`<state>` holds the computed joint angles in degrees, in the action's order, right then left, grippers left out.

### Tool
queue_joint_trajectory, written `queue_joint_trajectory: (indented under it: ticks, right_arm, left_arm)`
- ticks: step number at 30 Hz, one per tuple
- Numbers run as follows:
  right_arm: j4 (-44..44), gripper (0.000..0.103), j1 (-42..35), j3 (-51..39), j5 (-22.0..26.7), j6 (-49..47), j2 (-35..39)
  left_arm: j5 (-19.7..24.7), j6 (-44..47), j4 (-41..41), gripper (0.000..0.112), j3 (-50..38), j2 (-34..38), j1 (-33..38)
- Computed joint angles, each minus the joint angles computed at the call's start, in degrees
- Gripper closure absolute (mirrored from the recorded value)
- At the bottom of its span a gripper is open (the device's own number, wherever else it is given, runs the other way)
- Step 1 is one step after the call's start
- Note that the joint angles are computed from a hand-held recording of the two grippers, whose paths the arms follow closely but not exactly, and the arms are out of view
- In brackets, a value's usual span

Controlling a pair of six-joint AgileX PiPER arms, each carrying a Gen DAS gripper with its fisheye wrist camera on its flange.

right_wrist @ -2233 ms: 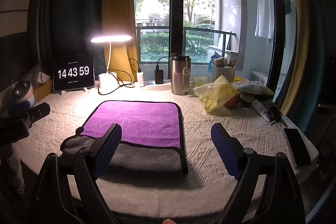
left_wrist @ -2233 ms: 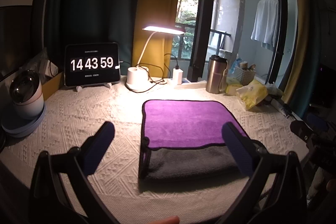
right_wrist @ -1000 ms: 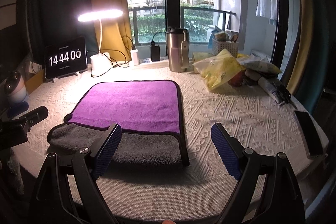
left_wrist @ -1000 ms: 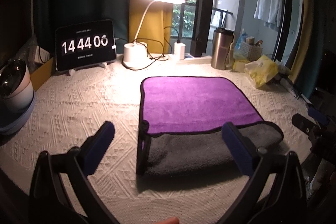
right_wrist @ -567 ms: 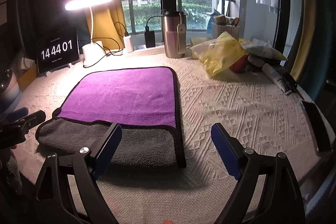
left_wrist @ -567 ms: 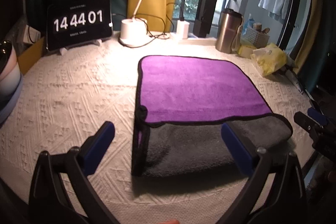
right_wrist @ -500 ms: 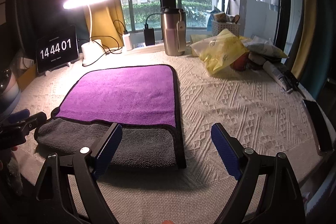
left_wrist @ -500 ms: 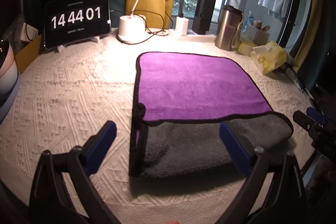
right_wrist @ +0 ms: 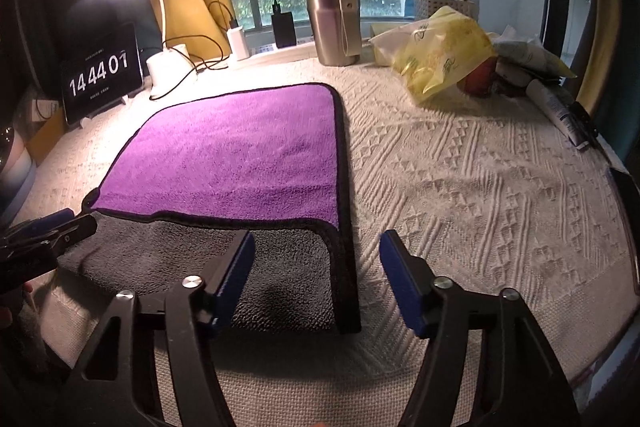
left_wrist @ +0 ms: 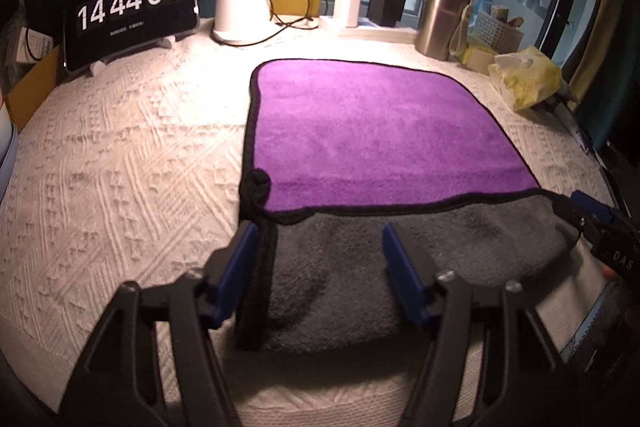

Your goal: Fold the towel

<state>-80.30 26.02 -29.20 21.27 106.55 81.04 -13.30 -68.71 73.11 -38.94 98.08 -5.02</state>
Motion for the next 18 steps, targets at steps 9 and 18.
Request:
queue_joint_trajectory:
  ticks: [9, 18]
  right_arm:
    - [-0.05, 0.057, -0.26, -1.1, -1.23, -2.12, 2.12]
    - [1.97, 0.084, 2.17, -2.15, 1.87, -5.4, 4.22]
  left_arm:
    - [1.61, 1.47, -1.17, 0.063, -0.78, 1.62, -0.1]
    - [1.45, 10.89, -10.18, 0.088, 0.85, 0.87, 0.08]
